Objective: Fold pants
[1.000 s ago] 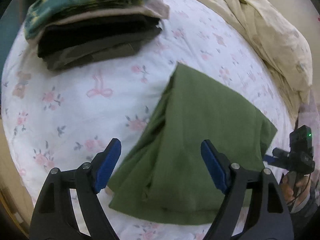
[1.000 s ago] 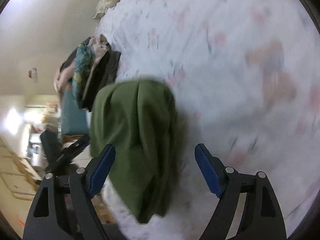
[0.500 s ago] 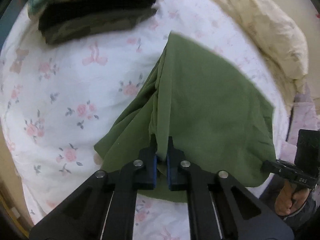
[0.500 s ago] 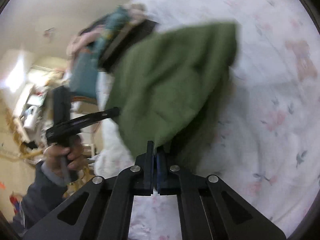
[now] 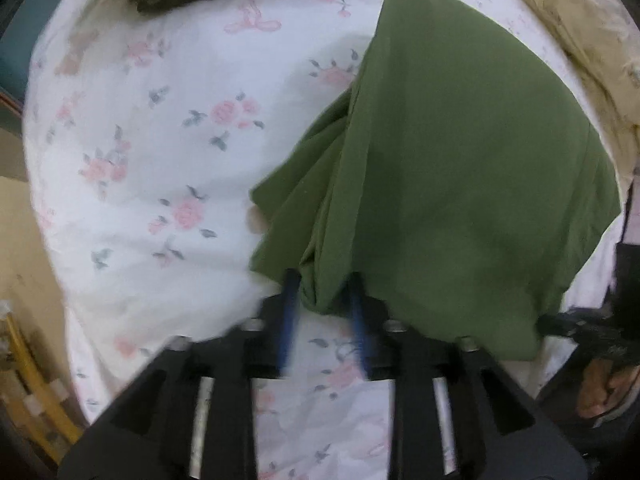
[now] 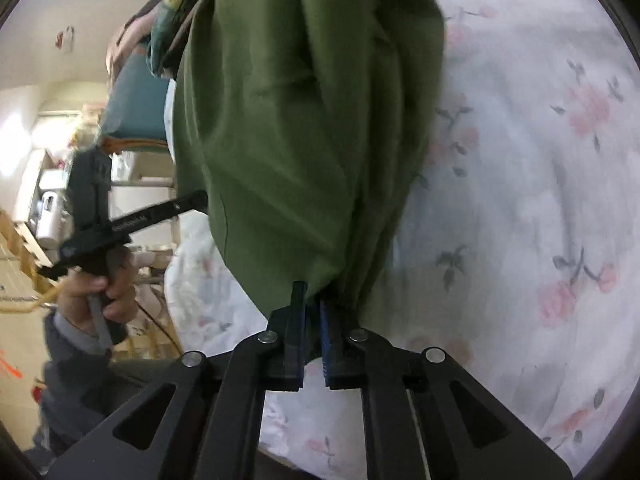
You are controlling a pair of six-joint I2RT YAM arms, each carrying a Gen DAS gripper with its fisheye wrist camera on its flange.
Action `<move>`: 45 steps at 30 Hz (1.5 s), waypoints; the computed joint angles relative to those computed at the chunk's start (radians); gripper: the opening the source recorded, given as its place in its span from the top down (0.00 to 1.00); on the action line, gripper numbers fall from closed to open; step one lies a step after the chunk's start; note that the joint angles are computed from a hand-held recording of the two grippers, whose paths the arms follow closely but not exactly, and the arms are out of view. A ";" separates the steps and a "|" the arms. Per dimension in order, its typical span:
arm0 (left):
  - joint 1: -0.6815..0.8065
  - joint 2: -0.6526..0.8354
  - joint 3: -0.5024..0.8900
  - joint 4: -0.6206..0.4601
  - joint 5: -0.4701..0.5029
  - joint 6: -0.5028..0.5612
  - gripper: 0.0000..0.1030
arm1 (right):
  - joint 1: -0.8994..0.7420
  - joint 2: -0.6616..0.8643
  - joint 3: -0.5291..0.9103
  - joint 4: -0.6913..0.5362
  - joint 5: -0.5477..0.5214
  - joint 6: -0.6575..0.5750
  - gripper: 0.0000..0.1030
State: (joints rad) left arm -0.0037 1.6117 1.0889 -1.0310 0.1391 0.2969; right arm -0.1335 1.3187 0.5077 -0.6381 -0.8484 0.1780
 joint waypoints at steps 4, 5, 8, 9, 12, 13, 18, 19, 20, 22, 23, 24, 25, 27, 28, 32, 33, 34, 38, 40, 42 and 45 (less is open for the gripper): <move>0.065 -0.050 0.066 -0.028 0.051 0.051 0.28 | -0.103 -0.134 0.028 -0.100 0.036 -0.080 0.45; 0.091 -0.045 0.099 -0.042 0.093 0.062 0.27 | -0.125 -0.163 0.020 -0.098 0.033 -0.073 0.16; 0.118 -0.024 0.151 -0.016 0.164 0.008 0.22 | -0.198 -0.198 -0.003 -0.016 -0.004 0.002 0.09; 0.114 -0.018 0.152 -0.006 0.176 -0.004 0.18 | -0.203 -0.172 -0.001 0.017 -0.016 0.030 0.09; 0.028 0.080 0.181 0.043 0.164 -0.048 0.18 | -0.196 -0.067 0.007 0.143 -0.021 0.107 0.09; 0.007 0.114 0.191 0.055 0.152 -0.053 0.18 | -0.179 -0.013 0.018 0.204 0.003 0.142 0.09; -0.025 0.225 0.136 0.121 0.168 -0.026 0.20 | -0.114 0.213 0.053 0.363 0.002 0.151 0.18; -0.014 0.259 0.138 0.099 0.202 -0.020 0.25 | -0.098 0.257 0.056 0.405 -0.009 0.152 0.26; -0.010 0.279 0.139 0.082 0.218 -0.010 0.33 | -0.108 0.269 0.043 0.408 -0.027 0.123 0.36; -0.019 0.251 0.105 0.117 0.207 -0.004 0.48 | -0.095 0.305 0.049 0.435 -0.025 0.137 0.40; -0.022 0.246 0.104 0.107 0.217 -0.014 0.63 | -0.080 0.306 0.049 0.457 -0.019 0.145 0.54; -0.031 0.229 0.096 0.111 0.205 -0.032 0.73 | -0.058 0.288 0.054 0.461 0.010 0.141 0.67; -0.048 0.185 0.069 0.133 0.179 -0.042 0.79 | -0.039 0.257 0.063 0.443 0.029 0.124 0.70; -0.057 0.121 0.031 0.147 0.168 -0.057 0.87 | -0.009 0.206 0.106 0.384 0.067 0.087 0.79; -0.054 0.090 0.021 0.141 0.172 -0.066 0.88 | -0.007 0.183 0.135 0.341 0.062 0.065 0.81; -0.002 -0.103 -0.038 0.074 0.250 -0.140 0.89 | -0.043 0.177 0.310 0.137 0.007 -0.063 0.82; -0.002 -0.183 -0.072 0.067 0.253 -0.177 0.89 | -0.052 0.208 0.376 0.069 -0.013 -0.126 0.82; -0.005 -0.248 -0.102 0.058 0.249 -0.213 0.89 | -0.054 0.237 0.425 0.026 -0.017 -0.162 0.81; -0.070 -0.388 -0.254 0.078 0.187 -0.354 0.87 | -0.043 0.410 0.543 -0.059 -0.011 -0.210 0.74; -0.094 -0.403 -0.329 0.097 0.138 -0.387 0.81 | 0.005 0.458 0.542 -0.037 0.110 -0.214 0.67; -0.100 -0.411 -0.374 0.107 0.110 -0.410 0.65 | 0.003 0.466 0.509 -0.030 0.172 -0.227 0.52; -0.079 -0.432 -0.376 0.068 0.067 -0.374 0.39 | -0.048 0.454 0.508 -0.072 0.199 -0.247 0.40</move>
